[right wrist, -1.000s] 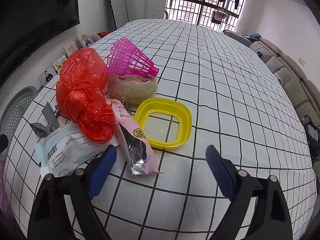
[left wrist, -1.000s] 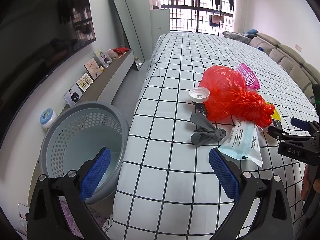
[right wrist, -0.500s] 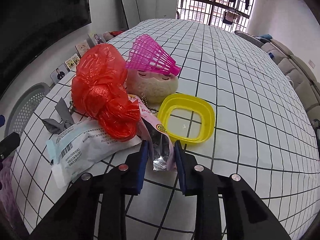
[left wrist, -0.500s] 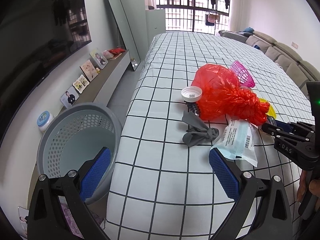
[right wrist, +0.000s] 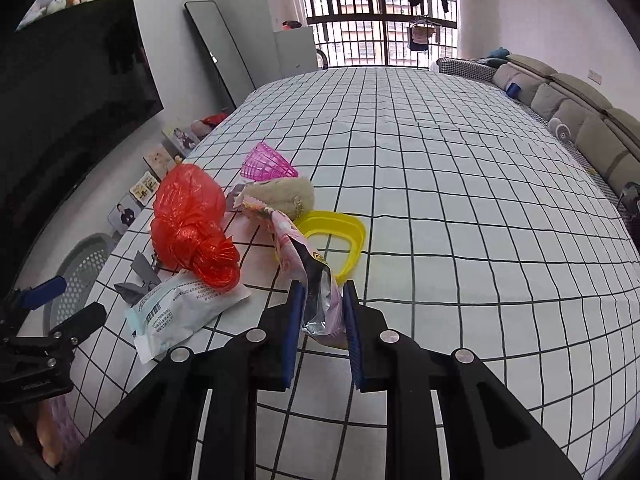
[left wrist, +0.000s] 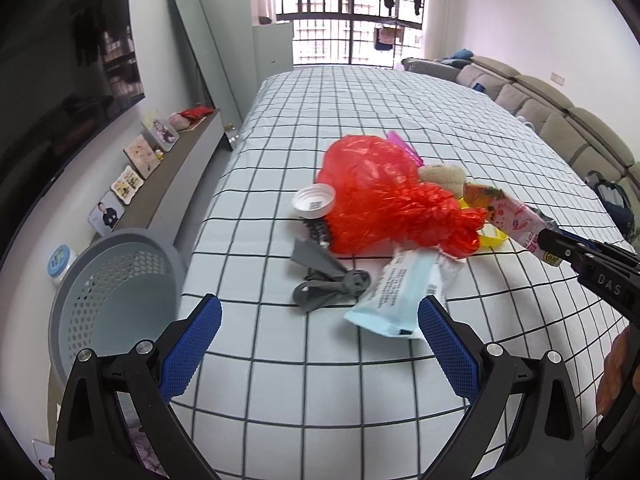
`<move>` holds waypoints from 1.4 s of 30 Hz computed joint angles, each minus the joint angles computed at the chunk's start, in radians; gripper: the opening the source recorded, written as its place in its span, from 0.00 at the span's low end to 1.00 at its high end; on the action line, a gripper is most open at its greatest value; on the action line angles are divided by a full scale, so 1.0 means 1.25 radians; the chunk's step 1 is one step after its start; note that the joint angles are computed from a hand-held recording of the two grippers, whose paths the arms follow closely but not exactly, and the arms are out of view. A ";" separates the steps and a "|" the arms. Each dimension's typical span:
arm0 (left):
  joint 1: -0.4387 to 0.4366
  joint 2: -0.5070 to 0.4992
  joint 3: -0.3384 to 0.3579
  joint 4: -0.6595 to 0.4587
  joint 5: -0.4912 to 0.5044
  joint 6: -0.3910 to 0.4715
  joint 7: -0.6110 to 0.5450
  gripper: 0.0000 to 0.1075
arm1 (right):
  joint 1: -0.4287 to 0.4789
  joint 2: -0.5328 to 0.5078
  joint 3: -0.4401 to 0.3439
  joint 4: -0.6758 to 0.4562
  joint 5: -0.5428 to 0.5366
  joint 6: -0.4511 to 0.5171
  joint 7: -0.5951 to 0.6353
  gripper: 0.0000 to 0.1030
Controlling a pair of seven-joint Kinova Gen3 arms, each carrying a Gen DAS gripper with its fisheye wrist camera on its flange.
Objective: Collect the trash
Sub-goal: 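Grasp the white-blue wipes packet with the left gripper while the right gripper holds the wrapper, then carry both items over the grey basket and open both grippers to drop them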
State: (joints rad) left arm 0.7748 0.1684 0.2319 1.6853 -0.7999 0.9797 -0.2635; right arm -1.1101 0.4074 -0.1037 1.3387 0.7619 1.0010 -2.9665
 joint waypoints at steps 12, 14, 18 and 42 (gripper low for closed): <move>-0.008 0.076 -0.030 -0.073 0.079 -0.071 -0.118 0.90 | 0.020 -0.065 -0.030 0.115 0.044 -0.038 -0.130 0.19; 0.001 0.098 -0.041 -0.093 0.085 -0.064 -0.137 0.90 | 0.026 -0.065 -0.034 0.118 0.046 -0.048 -0.137 0.19; 0.009 0.134 -0.061 -0.127 0.115 -0.051 -0.175 0.90 | 0.031 -0.066 -0.038 0.130 0.054 -0.069 -0.146 0.19; 0.054 0.041 -0.061 -0.026 0.055 -0.094 -0.100 0.46 | 0.002 -0.061 -0.042 0.116 0.048 -0.048 -0.170 0.19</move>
